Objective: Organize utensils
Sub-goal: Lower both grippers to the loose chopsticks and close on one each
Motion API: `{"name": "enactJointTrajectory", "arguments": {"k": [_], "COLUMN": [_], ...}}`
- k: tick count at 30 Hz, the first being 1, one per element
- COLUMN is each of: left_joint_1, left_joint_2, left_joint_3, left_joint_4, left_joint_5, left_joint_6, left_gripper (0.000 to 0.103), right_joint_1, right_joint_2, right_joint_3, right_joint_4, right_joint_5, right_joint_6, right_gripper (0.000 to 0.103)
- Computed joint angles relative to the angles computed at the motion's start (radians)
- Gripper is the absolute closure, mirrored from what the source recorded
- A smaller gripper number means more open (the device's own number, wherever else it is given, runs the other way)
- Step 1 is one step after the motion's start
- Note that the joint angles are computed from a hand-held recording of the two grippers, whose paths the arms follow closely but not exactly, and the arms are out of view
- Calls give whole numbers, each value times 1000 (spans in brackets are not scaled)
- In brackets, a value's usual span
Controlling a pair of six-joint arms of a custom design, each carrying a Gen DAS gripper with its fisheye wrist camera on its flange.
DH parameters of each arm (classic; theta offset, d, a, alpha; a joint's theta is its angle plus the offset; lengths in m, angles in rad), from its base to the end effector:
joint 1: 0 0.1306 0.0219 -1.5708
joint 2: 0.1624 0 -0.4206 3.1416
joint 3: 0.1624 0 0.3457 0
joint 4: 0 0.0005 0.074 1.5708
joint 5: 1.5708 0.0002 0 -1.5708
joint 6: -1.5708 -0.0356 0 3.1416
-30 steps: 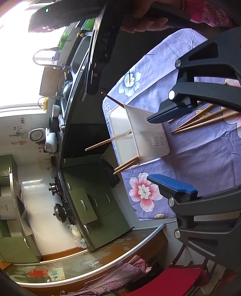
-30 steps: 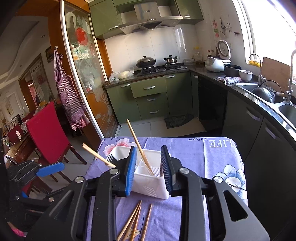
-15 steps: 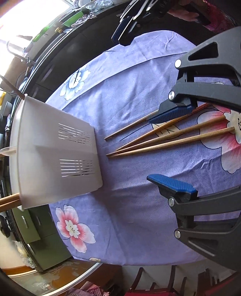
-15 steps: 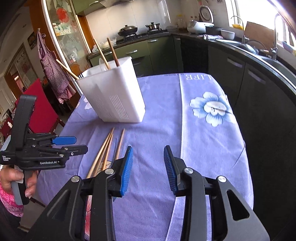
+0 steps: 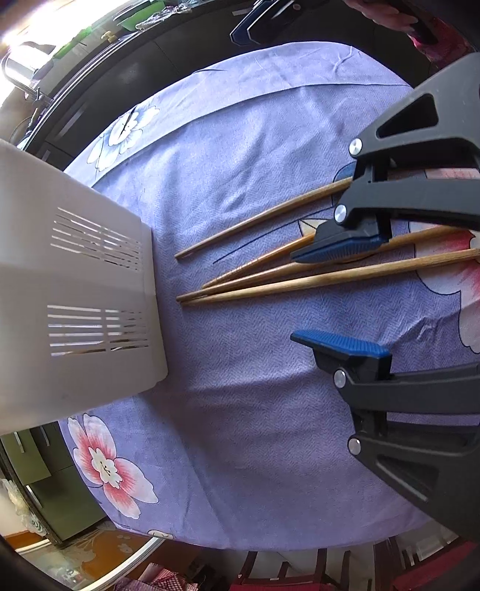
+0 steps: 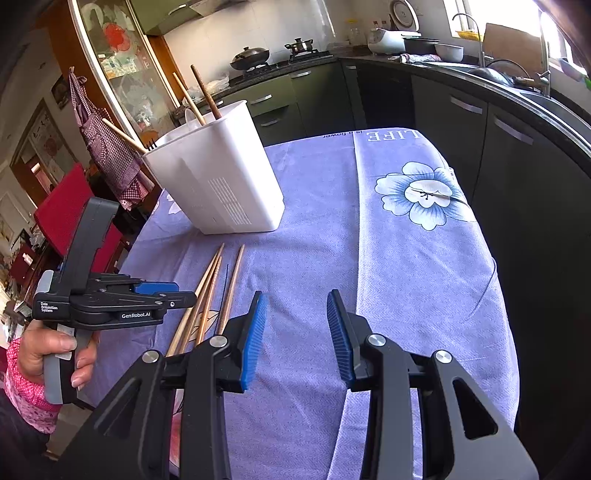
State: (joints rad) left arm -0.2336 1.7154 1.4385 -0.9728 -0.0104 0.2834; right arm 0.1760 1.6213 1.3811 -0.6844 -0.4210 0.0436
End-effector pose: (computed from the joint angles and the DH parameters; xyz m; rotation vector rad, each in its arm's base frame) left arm 0.5019 -0.1196 0.3330 -0.0727 2.8258 -0.1028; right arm 0.5002 0.1032 0.3743 -0.4455 2.4314 0.5803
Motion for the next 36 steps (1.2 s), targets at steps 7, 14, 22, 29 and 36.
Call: {"name": "enactJointTrajectory", "arguments": {"k": [7, 14, 22, 29, 36], "left_joint_1": [5, 4, 59, 90, 93], "left_joint_2": [11, 16, -1, -8, -13], "left_joint_3": [1, 7, -14, -17, -25], "left_joint_4": [-2, -5, -10, -19, -14], "left_joint_5": [-9, -32, 10, 13, 13], "left_joint_6": [-11, -21, -54, -78, -87], "left_gripper": [71, 88, 95, 96, 96], "right_joint_1": [20, 105, 219, 261, 280], "right_joint_2": [14, 73, 187, 254, 269], "right_joint_3": [18, 88, 193, 252, 266], "right_joint_4": [-20, -91, -172, -200, -207], "right_joint_5": [10, 55, 167, 269, 296], "right_joint_6": [8, 67, 136, 132, 140], "right_gripper": [66, 66, 66, 68, 80]}}
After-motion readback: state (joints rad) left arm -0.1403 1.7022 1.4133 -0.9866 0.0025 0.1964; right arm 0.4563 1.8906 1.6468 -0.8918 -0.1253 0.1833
